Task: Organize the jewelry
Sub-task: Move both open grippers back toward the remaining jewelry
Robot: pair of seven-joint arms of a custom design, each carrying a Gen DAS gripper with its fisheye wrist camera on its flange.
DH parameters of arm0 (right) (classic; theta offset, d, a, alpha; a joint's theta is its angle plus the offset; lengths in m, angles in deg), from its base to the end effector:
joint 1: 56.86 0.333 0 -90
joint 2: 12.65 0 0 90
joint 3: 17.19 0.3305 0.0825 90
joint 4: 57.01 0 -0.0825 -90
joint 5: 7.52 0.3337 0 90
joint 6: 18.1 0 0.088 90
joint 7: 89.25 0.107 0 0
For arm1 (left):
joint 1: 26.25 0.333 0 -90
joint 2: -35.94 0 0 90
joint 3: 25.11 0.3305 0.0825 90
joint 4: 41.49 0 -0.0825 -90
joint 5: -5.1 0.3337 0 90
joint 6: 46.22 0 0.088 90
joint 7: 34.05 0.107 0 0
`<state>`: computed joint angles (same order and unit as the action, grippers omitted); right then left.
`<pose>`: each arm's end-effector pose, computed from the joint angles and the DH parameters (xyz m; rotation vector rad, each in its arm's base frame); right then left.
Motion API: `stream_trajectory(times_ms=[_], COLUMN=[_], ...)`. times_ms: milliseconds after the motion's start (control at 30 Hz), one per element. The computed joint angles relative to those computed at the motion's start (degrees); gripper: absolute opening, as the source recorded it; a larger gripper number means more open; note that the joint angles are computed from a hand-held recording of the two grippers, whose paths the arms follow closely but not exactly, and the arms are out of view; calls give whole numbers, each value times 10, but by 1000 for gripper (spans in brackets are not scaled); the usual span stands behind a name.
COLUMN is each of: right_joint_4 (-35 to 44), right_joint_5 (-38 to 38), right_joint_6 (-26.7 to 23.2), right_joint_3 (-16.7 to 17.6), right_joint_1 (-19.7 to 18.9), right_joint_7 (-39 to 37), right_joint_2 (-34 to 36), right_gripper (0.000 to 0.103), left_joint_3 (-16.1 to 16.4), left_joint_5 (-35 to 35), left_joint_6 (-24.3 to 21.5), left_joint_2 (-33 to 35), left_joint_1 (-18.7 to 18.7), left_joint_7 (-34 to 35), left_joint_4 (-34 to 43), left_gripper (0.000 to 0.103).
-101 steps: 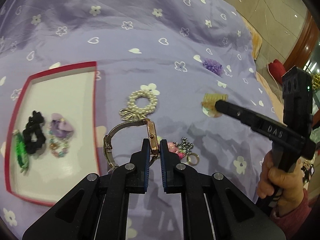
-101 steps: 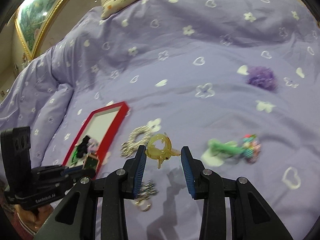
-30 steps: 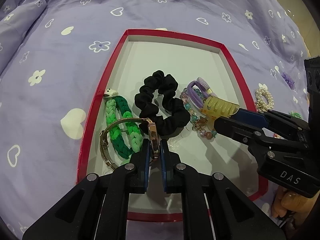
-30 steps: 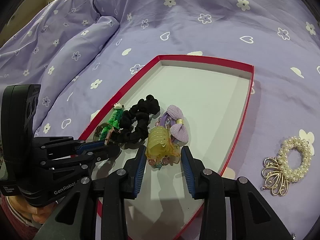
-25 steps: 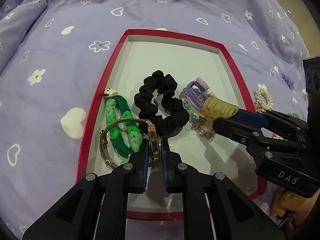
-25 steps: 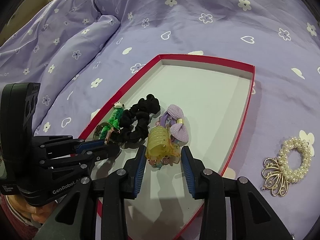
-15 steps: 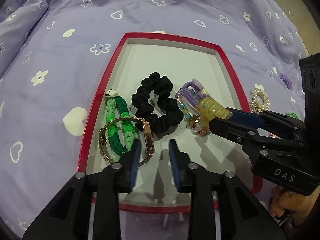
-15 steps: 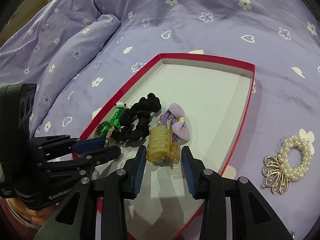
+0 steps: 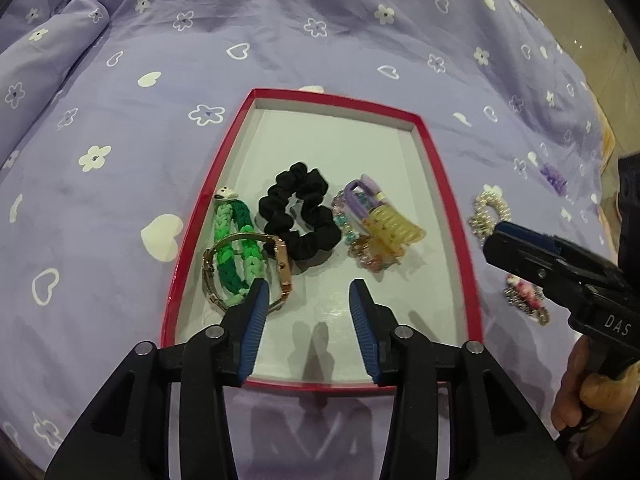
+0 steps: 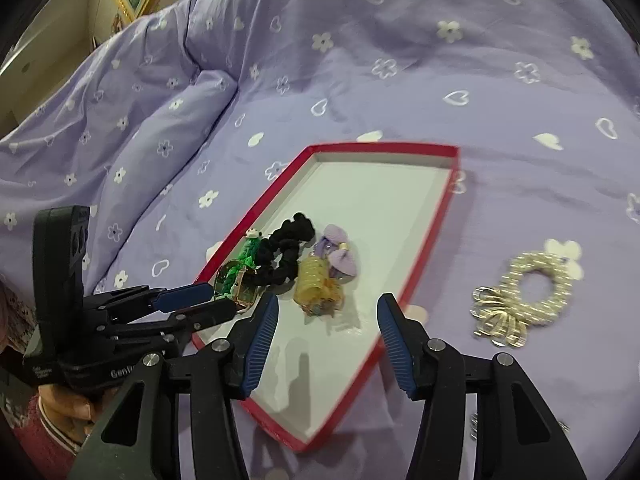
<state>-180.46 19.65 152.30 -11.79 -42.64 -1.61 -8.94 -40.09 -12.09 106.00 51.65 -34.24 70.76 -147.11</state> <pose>0.5311 0.1547 0.4979 -1.6373 1.7326 -0.2881 0.5852 -0.2213 0.4827 -1.5832 2.3955 -0.8659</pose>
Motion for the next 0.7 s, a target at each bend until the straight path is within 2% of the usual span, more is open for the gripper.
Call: stream_trajectory(times_ms=[367,533,700], right_joint_4=[-112,-168,-222], right_joint_5=[-29,-73,-128], right_joint_6=[27,37,40], right_joint_3=[-35,-45,-46], right_joint_1=[2,-13,-49], right_joint_7=[59,111,171], right_joint_2=[-98,-148,-203], right_gripper=[56,56,57], left_joint_3=[-24,-30,-33], left_joint_5=[-61,-75,-78], left_joint_6=[-4,-15,-23], left_joint_2=[-30,-33,-32], left_joint_1=[-14,-31,-48], left_joint_7=[43,56,66], left_joint_4=[-13,-7,-2], left_gripper=[47,47,47])
